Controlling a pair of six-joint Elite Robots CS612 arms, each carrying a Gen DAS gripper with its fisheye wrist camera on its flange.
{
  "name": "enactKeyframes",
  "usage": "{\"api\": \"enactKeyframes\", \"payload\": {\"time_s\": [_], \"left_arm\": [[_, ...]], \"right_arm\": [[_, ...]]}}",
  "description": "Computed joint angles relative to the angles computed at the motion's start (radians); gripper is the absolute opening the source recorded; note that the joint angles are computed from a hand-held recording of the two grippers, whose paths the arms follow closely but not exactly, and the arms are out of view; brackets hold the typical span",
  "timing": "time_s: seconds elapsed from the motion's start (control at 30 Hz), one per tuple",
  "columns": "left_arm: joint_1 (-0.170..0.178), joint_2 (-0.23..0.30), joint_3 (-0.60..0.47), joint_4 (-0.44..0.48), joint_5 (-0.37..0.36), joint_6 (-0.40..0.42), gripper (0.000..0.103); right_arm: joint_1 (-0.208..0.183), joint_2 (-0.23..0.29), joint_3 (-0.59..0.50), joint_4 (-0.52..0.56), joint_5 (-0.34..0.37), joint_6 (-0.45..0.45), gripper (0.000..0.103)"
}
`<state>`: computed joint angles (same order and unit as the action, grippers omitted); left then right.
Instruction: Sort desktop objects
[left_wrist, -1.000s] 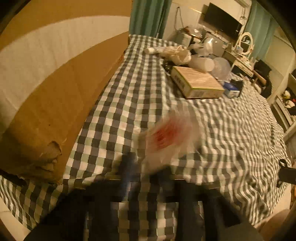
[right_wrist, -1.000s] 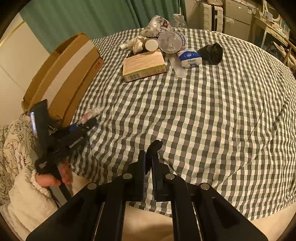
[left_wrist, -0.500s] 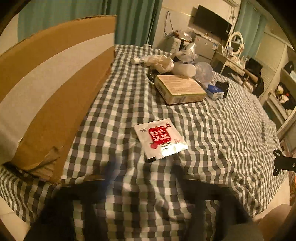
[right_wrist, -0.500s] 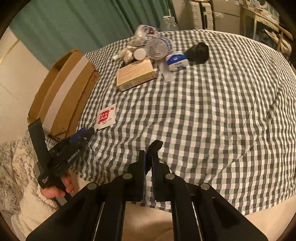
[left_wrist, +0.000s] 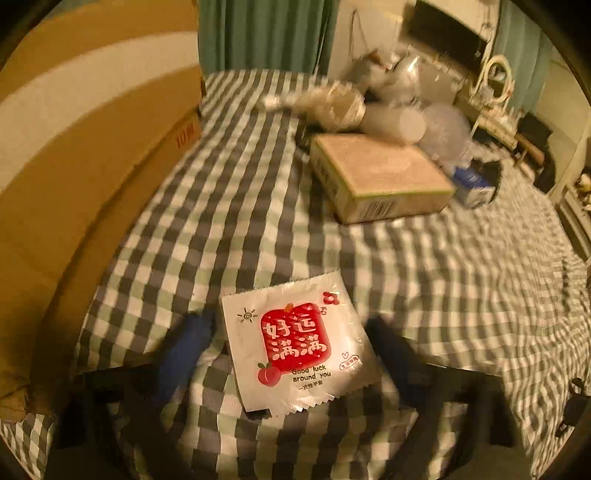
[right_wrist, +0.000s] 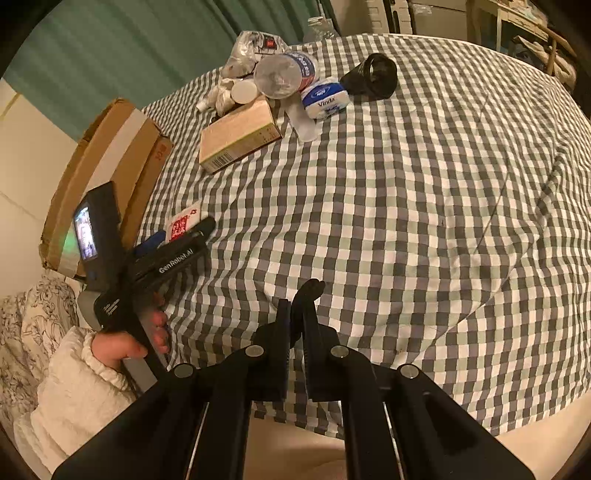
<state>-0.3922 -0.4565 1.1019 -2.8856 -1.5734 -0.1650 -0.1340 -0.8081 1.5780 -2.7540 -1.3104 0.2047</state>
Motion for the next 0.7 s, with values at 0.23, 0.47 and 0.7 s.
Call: {"api": "enactKeyframes", "payload": {"time_s": [0.23, 0.47, 0.7], "left_arm": [[0.026, -0.024, 0.041, -0.052, -0.132, 0.005, 0.004], [0.038, -0.087, 0.125, -0.203, -0.172, -0.021, 0.004], [0.079, -0.153, 0.134, -0.262, -0.146, 0.013, 0.004]], "right_arm": [[0.002, 0.002, -0.006, 0.005, -0.007, -0.014, 0.006], [0.025, -0.011, -0.021, -0.01, -0.018, -0.04, 0.006], [0.093, 0.008, -0.156, -0.006, 0.01, -0.177, 0.006]]}}
